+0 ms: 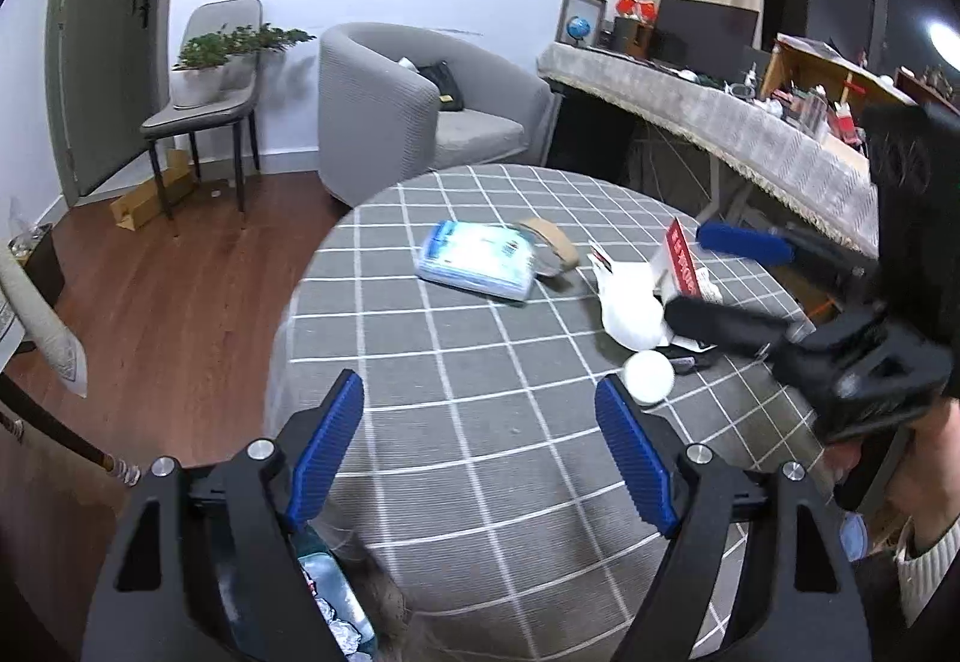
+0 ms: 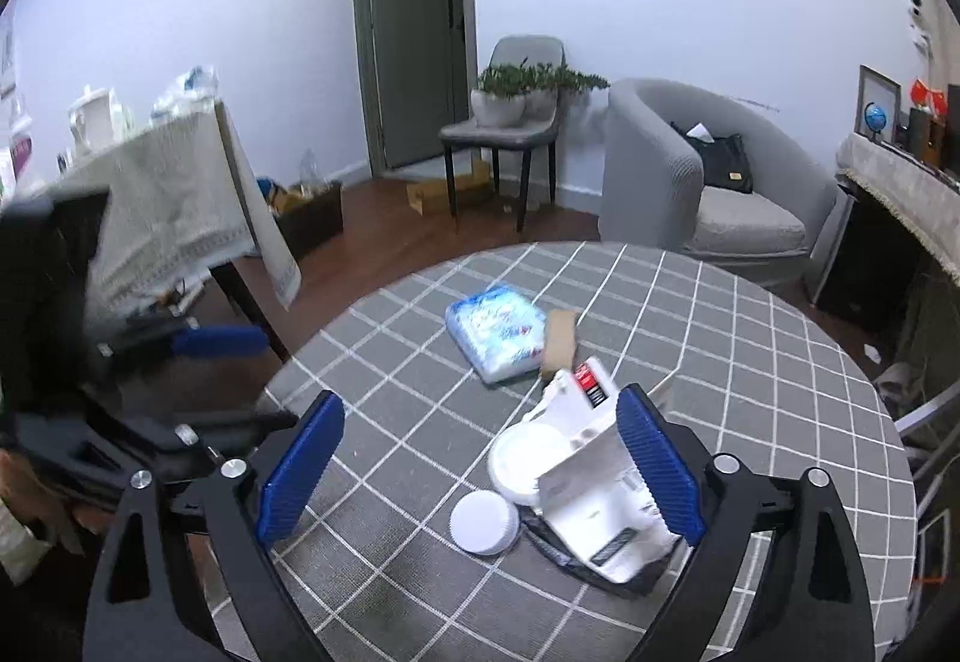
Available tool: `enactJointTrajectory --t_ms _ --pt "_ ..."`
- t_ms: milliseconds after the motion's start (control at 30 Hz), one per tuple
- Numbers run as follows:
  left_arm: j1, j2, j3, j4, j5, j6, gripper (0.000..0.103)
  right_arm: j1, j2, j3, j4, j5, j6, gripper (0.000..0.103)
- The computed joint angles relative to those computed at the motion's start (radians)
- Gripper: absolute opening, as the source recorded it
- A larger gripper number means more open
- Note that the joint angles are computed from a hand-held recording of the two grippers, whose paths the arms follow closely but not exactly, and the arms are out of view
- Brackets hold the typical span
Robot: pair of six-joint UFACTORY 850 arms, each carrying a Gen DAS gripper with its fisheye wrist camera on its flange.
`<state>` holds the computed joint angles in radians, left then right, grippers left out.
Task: Collect trash
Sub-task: 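Move both open tools from the bin back over the table, then grasp the white SanDisk card package with the right tool while the left tool grasps the white round lid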
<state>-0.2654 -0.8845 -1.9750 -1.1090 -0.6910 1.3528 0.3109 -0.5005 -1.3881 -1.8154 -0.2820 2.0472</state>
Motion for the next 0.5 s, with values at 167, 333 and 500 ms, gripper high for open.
enactJointTrajectory --t_ms 167,333,500 --pt "-0.016 -0.014 -0.013 0.020 -0.017 -0.021 0.082 -0.011 0.013 0.006 0.124 -0.027 -0.120 0.096" --pt "-0.032 -0.030 -0.032 0.032 -0.056 -0.033 0.082 -0.037 0.007 0.005 0.268 -0.007 -0.310 0.097" --pt "-0.057 -0.053 -0.060 0.087 -0.090 -0.054 0.082 -0.068 -0.003 -0.001 0.336 0.042 -0.427 0.097"
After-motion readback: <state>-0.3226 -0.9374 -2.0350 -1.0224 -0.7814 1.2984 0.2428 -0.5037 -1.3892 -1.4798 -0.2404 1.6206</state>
